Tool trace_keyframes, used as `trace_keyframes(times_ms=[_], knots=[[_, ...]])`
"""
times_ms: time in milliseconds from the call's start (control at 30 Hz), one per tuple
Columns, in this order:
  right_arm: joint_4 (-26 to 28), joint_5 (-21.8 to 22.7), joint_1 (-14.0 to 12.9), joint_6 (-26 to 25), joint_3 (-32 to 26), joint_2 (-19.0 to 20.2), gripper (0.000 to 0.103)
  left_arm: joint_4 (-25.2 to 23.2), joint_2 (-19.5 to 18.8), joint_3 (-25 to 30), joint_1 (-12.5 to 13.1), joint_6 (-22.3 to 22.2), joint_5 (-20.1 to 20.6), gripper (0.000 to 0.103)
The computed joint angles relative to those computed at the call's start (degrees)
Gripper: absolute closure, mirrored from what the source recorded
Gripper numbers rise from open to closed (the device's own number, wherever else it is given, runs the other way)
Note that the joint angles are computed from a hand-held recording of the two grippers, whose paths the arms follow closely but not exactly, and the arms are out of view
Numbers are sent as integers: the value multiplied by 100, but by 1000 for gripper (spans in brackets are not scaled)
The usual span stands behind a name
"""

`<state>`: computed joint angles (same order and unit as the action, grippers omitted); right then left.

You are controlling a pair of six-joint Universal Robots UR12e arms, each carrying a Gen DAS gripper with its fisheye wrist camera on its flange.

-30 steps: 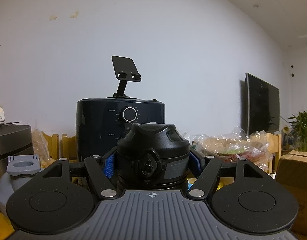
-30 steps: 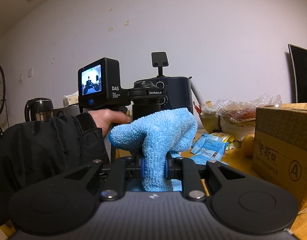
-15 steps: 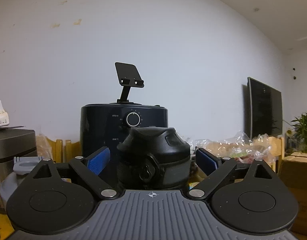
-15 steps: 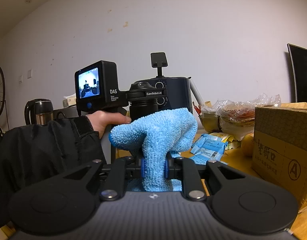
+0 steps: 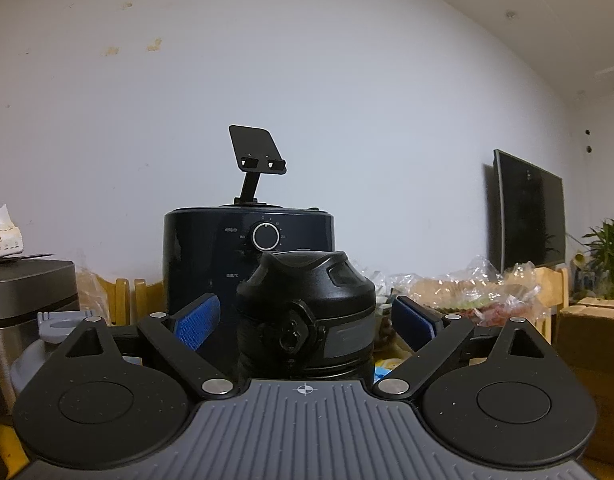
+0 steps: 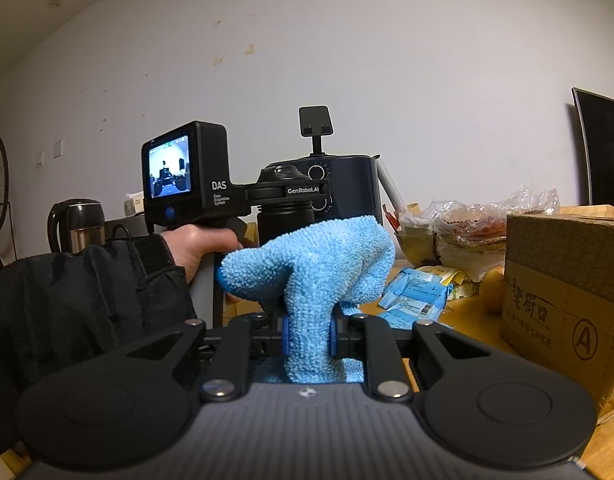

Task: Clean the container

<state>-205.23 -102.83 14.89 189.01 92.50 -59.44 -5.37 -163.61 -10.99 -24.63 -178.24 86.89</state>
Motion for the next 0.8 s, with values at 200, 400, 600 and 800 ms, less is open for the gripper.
trace_keyframes(times_ms=[200, 400, 600, 800], knots=[[-6, -19, 0, -10, 4, -1, 88, 382, 404, -793, 11, -18, 4, 8], [-17, -44, 16, -13, 2, 0, 88, 660, 725, -1406, 18, 59, 57, 8], [-34, -61, 26, -37, 6, -4, 88, 936, 1000, -1940, 29, 88, 66, 8], [-37, -86, 34, -38, 14, -14, 88, 1126, 1264, -2437, 37, 83, 38, 8]])
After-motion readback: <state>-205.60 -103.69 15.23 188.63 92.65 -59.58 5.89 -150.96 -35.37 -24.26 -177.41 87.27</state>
